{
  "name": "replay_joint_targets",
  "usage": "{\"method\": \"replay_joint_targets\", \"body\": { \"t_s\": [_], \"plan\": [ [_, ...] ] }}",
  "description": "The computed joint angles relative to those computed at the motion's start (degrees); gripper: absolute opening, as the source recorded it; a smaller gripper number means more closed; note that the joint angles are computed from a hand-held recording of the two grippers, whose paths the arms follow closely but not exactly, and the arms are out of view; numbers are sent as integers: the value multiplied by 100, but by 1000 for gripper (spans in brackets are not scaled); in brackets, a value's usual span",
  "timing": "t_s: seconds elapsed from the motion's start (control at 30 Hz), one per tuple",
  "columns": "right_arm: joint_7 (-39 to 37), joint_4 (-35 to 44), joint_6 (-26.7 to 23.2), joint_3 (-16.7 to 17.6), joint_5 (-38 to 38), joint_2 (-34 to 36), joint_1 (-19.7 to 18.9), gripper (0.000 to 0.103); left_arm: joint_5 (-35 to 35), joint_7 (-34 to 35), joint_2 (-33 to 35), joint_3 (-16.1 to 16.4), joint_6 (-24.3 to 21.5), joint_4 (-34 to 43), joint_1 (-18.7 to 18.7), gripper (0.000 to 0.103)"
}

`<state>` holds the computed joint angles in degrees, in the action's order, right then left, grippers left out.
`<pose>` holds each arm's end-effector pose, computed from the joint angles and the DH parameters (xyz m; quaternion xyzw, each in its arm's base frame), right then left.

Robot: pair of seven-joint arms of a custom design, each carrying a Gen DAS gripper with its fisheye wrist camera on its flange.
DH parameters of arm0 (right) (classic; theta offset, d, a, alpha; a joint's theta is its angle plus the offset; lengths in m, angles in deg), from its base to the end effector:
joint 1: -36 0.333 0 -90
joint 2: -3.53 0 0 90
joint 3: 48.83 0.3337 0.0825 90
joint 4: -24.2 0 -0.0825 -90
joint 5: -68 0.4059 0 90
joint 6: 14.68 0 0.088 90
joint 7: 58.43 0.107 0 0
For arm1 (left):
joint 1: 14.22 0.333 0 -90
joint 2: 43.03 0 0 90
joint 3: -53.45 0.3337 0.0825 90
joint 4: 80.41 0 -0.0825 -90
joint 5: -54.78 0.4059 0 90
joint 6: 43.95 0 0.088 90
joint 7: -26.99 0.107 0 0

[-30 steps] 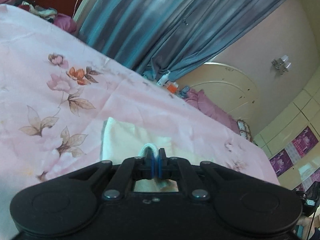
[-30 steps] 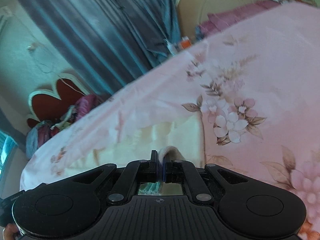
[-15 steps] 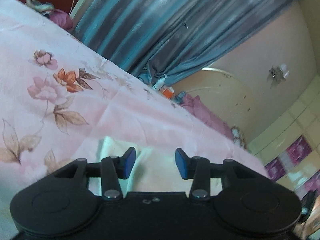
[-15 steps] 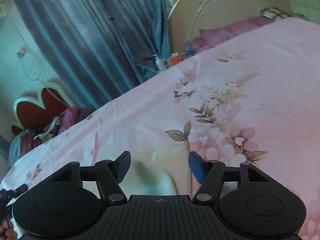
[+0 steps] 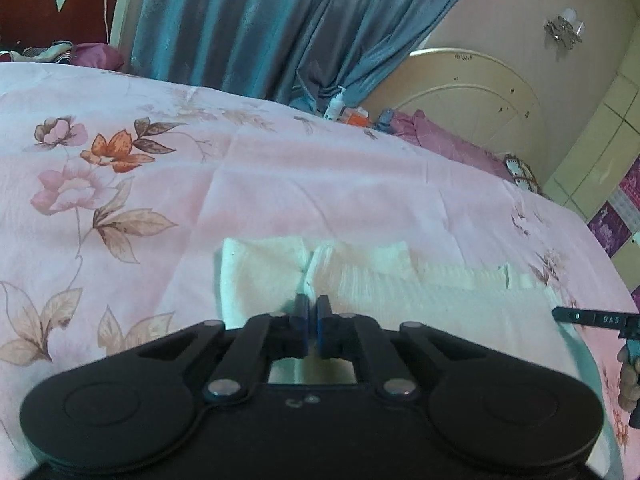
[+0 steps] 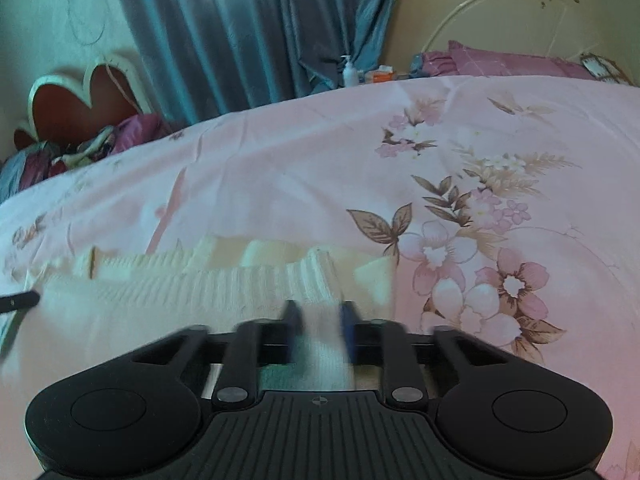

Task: Fold small clothes
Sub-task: 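Open both grippers and release the folded hem onto the sweater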

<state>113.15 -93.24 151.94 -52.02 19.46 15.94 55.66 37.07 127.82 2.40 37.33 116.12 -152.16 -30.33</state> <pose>0.5985 0.2261 0.3953 -0.5295 0.7674 -0.2008 0.3006 0.7472 -0.3614 0.3886 -0.5279 0.7458 -0.4021 0.0579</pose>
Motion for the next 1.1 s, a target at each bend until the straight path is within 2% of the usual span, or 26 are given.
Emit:
{"method": "replay_joint_targets", "body": {
  "t_s": [0.07,0.13,0.2,0.23,0.3,0.37,0.43,0.47,0.5,0.53,0.57,0.6,0.63,0.67,0.73,0.77,0.83,0.87,0.9,0.97,1.0,1.03,1.07,1.1],
  "plan": [
    [291,-12,31,-110,-287,-31,71,2,-98,93,-36,-119,204,-120,80,3],
    [1025,-42,23,-293,-942,-128,200,2,-238,211,-75,-279,414,-227,184,3],
    [1700,-75,75,-336,-1571,-242,192,1,-335,314,-112,-376,579,-271,234,3],
    [1777,-68,38,-283,-1695,-279,153,1,-357,340,-104,-393,581,-237,235,3],
    [1754,-33,-59,-140,-1770,-288,45,1,-278,236,-45,-221,497,-91,99,3],
    [1475,17,-177,6,-1526,-214,-74,1,-166,23,34,-15,357,46,-47,3],
    [641,59,-284,221,-589,-40,-264,2,-2,-309,159,233,62,245,-203,3],
    [571,65,-259,206,-434,22,-263,2,-1,-344,196,192,36,267,-168,7],
    [831,66,-275,87,-588,1,-160,2,-24,-400,197,155,52,257,-133,8],
    [876,60,-386,72,-528,-37,-126,2,-50,-443,161,116,51,223,-91,17],
    [968,64,-613,57,-567,-117,-53,3,-34,-555,33,259,178,74,-173,35],
    [1197,90,-819,29,-852,-201,58,8,167,-682,-158,400,500,-210,-265,42],
    [1505,112,-802,26,-1274,-265,135,9,361,-654,-303,342,855,-472,-242,51],
    [1436,155,-573,36,-1302,-235,148,10,226,-276,-386,83,1054,-631,-116,51],
    [477,428,-187,368,-789,46,10,11,126,305,-338,-532,921,-622,172,51],
    [109,609,-102,434,-629,219,51,12,158,587,-276,-663,846,-556,148,52],
    [-554,1019,56,590,-156,614,86,22,214,918,-88,-684,604,-273,-41,54],
    [-518,1189,52,499,-193,753,228,42,234,953,25,-591,487,-90,-178,56],
    [-364,1341,29,318,-357,862,427,58,296,838,130,-366,364,114,-379,57],
    [-599,1447,11,221,-249,957,524,60,432,535,326,54,205,458,-654,57],
    [-552,1409,-105,58,-331,913,649,60,540,345,359,311,285,484,-767,57],
    [-394,1334,-318,-112,-418,850,771,60,657,198,335,372,376,397,-731,55],
    [-212,1225,-656,-208,-409,760,826,56,494,349,260,232,536,177,-535,51],
    [167,1030,-901,-328,-489,623,843,53,324,564,253,-97,642,61,-243,49]
  ]
}}
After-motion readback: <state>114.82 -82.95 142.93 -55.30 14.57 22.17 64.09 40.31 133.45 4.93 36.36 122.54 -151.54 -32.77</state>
